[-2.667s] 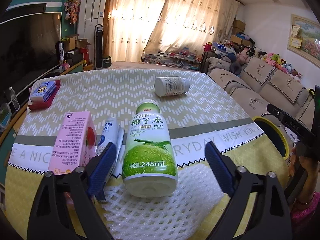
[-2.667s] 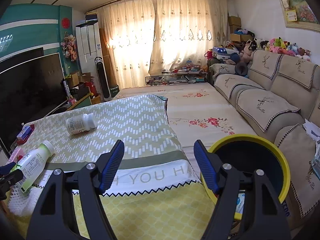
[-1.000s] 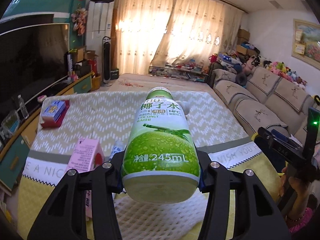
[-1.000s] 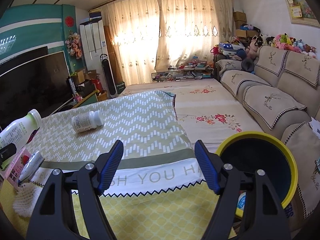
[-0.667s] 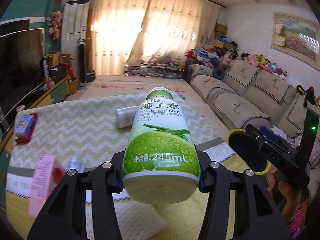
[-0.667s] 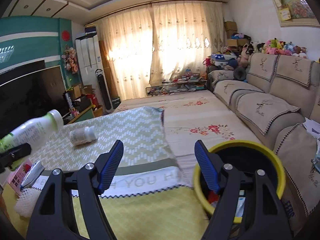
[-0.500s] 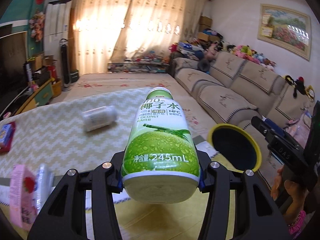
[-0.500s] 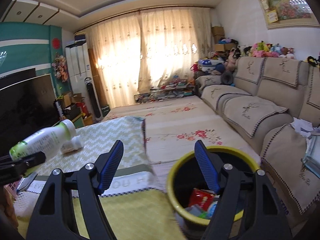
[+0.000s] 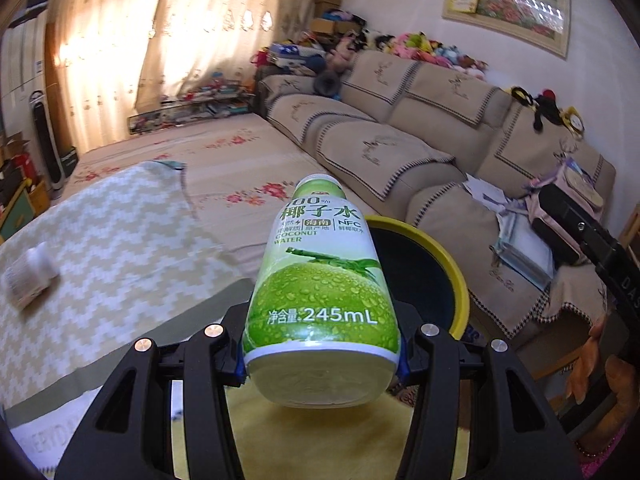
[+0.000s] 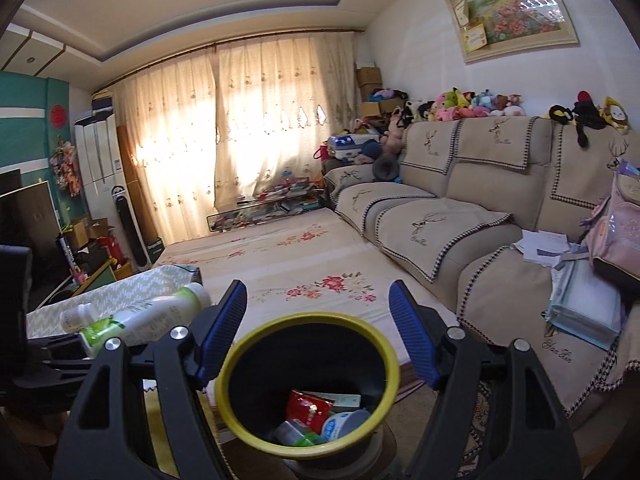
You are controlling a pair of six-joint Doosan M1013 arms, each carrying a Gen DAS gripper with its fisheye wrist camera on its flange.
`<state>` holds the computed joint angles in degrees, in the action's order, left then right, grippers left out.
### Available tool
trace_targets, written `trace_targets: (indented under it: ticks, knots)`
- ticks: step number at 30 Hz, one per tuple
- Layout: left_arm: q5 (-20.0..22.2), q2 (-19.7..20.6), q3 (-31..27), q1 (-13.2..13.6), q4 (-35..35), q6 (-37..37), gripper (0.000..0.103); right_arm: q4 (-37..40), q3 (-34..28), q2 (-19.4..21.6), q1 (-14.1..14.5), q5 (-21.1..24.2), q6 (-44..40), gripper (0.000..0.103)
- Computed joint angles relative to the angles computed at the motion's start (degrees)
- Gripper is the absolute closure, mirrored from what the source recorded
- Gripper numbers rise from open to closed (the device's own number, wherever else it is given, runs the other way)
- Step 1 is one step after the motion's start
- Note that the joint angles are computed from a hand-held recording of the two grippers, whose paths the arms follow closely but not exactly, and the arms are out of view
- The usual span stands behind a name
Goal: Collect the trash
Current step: 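Carry the coconut water bottle to the yellow bin and open the left gripper, then move the right gripper to the white pill bottle and close it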
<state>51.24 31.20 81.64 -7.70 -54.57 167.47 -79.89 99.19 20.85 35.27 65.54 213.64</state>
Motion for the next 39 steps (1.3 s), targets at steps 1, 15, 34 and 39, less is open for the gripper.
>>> trace_targets:
  ticks: [1,15,34,39]
  knots:
    - [0.4,0.2,-0.2,-0.7,0.8,-0.5,0.052,0.2,0.4,-0.3,0.0,0.3,0.3,0.033]
    - [-1.4,1.2,-0.6,-3.3,-2.2,0.2,0.026,1.0,2.0,-1.1,-1.2,-0.9,2.4,0.033]
    - [-19.5,0.0,-0.4,16.6,-22.7,10.8,0.005,9.4,-12.2,7.2,-3.6,-30.8,-18.3,0.031]
    - [-25.1,2.7,-3.0,18.9,-30.3,16.0,0.005,27.0,-23.1,13.0,-4.3,-37.2,-42.2,0.028]
